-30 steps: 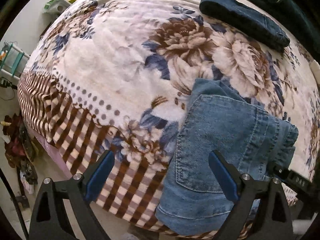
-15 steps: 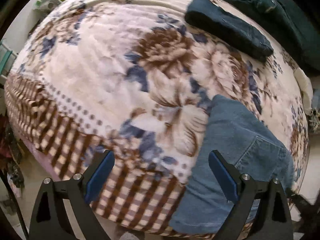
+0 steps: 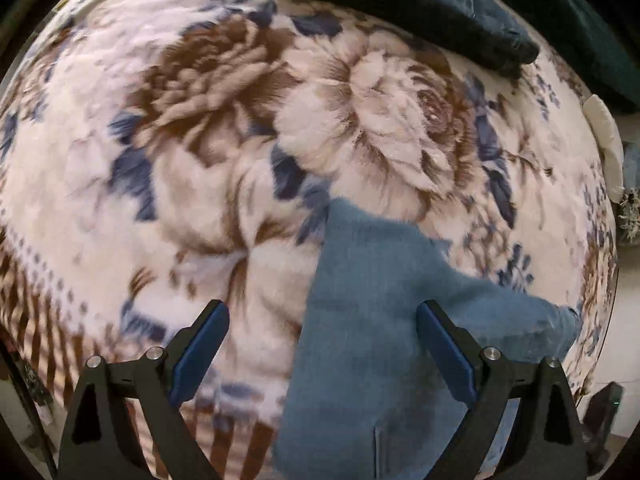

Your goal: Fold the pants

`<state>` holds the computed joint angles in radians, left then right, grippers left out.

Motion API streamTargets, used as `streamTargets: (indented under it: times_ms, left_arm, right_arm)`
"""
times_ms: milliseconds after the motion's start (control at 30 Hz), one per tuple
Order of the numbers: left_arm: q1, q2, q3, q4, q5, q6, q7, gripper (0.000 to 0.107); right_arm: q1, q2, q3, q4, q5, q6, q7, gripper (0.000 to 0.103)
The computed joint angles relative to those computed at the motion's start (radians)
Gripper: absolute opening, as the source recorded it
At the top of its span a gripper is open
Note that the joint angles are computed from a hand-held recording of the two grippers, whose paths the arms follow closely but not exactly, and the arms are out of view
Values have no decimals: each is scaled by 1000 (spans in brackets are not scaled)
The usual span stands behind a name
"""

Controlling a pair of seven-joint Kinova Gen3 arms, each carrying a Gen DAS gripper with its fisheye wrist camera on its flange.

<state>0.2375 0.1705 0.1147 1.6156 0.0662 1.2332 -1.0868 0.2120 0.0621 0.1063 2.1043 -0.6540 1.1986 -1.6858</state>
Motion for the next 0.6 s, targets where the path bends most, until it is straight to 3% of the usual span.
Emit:
streamTargets:
  times_ms: [67,133,200,300,367,467,600]
  left_arm:
    - [-16,26,-2,-8,22,-5,-34,96]
    - [-31,43,-5,-16,41,-3,-66,96]
    - [-47,56,-8,-28,63,6,-95,96]
    - [-70,70,-10,-50,93,31,-142,96]
    - [-74,77,-9,-66,99,45,-170,96]
    - [-77,83,-4,-85,120,50,-204,96]
    - [-90,95,-6,-96,163,48,-235,96]
  right_arm:
    - [54,26,-44,35,-67,-25,-14,69]
    - [111,-2,-137,43,-71,-61,-85,54]
    - [136,-48,-229,6,-10,-63,-167,39]
    - [256,-135,-368,-53,47,-10,-289,20]
    - [289,-209,-408,-104,102,42,-370,6]
    - [206,-260,-331,-138,160,96,-448,6]
    - [39,-218,-199,-90,231,115,-399,9]
